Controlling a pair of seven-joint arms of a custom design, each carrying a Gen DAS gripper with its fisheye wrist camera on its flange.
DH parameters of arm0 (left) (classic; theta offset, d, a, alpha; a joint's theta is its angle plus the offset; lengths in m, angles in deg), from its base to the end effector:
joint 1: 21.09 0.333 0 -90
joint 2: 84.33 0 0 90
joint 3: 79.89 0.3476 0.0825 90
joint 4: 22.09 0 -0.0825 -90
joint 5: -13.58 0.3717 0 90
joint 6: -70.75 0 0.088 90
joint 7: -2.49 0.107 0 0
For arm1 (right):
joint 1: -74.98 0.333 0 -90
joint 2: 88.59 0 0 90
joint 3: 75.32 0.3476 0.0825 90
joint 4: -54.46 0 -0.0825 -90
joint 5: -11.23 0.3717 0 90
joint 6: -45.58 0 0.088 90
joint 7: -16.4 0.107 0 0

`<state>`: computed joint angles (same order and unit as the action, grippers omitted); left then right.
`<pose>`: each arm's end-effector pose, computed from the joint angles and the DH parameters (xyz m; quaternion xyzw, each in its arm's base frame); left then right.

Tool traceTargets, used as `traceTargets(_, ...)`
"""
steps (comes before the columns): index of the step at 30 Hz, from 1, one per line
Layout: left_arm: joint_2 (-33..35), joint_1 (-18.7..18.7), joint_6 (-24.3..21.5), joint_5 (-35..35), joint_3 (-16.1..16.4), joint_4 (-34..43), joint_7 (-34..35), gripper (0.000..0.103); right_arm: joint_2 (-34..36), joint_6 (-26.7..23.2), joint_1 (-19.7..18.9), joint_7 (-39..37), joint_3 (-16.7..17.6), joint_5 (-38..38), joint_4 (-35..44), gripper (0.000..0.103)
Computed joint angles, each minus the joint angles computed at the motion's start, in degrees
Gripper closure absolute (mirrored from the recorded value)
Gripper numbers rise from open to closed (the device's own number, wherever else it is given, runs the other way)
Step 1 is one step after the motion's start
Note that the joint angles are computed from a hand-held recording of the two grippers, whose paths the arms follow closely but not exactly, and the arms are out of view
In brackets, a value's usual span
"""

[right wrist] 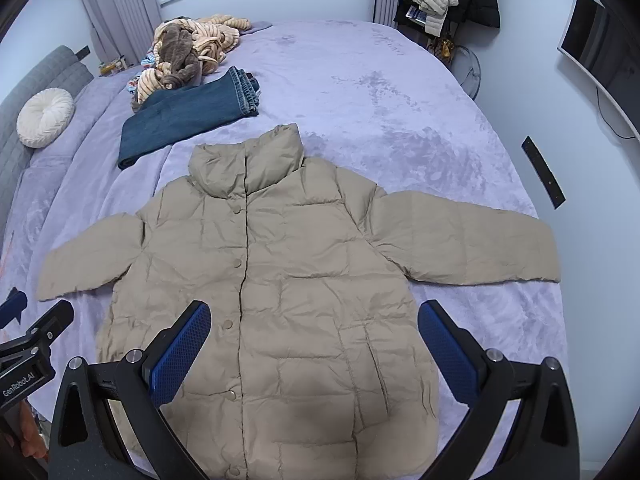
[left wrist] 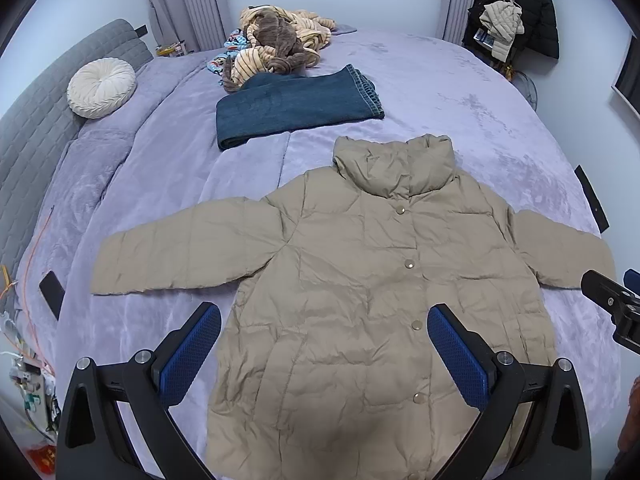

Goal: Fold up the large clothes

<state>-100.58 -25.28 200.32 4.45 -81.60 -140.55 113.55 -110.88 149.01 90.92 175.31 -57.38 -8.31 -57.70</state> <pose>0.4869 -0.0565 0.6375 -0.5358 0.8079 -0.1969 0.1464 0.3574 0.2443 0.6842 -0.4617 0.8513 -0.2136 0.1286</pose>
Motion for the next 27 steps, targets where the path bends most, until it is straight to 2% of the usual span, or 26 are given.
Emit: traceTargets(27,0.84,0.53,-0.56,0.44,-0.23,1.08,-0.72,0.0,0.48,-0.53,0.23,0.33,-0.11,-0.42,0.56,0.0)
